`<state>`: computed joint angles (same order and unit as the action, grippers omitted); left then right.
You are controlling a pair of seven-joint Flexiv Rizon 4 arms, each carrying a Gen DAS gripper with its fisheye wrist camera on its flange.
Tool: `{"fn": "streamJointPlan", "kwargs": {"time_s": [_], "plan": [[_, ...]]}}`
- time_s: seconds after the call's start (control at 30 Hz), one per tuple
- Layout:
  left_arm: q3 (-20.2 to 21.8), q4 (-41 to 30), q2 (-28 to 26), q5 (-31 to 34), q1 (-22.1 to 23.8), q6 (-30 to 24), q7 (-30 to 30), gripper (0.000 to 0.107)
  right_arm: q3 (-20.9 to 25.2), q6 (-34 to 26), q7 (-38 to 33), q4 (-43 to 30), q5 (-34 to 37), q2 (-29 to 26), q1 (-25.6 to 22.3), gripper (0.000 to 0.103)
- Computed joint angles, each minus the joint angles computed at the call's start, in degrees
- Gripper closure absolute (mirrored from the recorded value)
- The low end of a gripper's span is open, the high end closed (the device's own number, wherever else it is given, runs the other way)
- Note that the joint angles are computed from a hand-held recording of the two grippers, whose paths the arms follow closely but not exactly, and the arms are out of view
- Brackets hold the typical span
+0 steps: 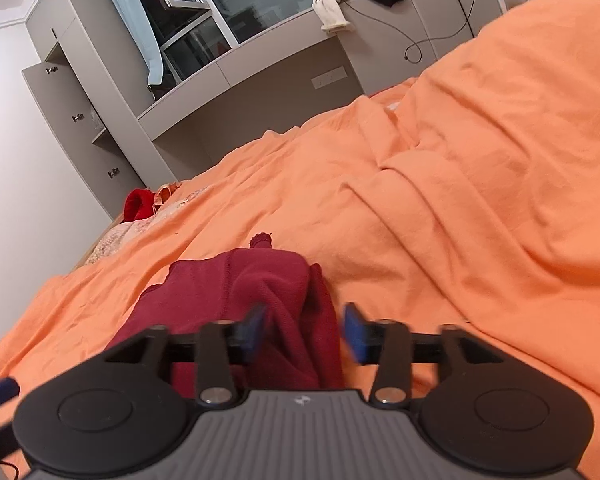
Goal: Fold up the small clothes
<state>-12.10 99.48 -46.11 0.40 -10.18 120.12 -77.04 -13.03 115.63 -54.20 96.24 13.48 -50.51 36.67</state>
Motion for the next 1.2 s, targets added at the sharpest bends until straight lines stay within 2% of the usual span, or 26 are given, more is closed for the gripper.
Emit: {"fn": "streamJointPlan", "kwargs": {"time_s": [0.13, 0.37, 0.47, 0.67, 0.7, 0.8, 0.87, 0.97, 1.07, 1.2], "plan": [[-0.7, -0.4, -0.8, -1.5, 1.7, -0.4, -2.4, 0.020, 1.6, 3.0, -1.8, 3.7, -0.4, 2.3, -0.4, 0.038], [-6.3, -0.4, -3.7, 1.9, 9.0, 0.0, -10.7, 0.010, 9.3, 11.1, -9.9, 12.0, -6.4, 6.5, -4.1, 0.038], [-8.4, -0.6, -4.2, 4.0, 11.3, -1.2, -13.2, 0.009, 11.3, 11.9, -14.7, 14.8, -9.7, 7.7, -4.2, 0.046], [-8.1, -1.4, -4.9, 5.2, 11.2, -1.9, -14.7, 0.006, 14.0, 10.7, -21.0, 16.9, -13.5, 8.7, -4.1, 0.056], [-7.9, -1.5, -5.0, 5.3, 11.1, -1.9, -14.8, 0.006, 14.1, 9.6, -21.4, 16.5, -13.8, 8.7, -3.9, 0.062], [-7.7, -1.4, -4.9, 5.6, 11.0, -1.8, -15.0, 0.006, 9.8, 6.1, -23.5, 14.8, -8.9, 8.2, 1.3, 0.088], [-7.8, -1.3, -4.9, 5.8, 11.1, -2.0, -15.1, 0.006, 7.6, 5.9, -24.9, 14.5, -6.3, 8.0, 3.9, 0.093], [-8.0, -1.5, -4.9, 6.2, 11.3, -2.9, -15.0, 0.006, 0.4, 6.3, -29.6, 15.4, 1.0, 9.2, 11.5, 0.095], [-7.7, -1.8, -4.9, 6.0, 10.8, -4.6, -13.9, 0.006, 0.1, 6.5, -32.2, 15.6, 3.2, 10.3, 12.0, 0.096], [-5.5, -1.9, -4.6, 4.3, 8.6, -5.7, -11.7, 0.006, -0.4, 2.4, -34.2, 15.3, 3.6, 10.9, 12.1, 0.096]]}}
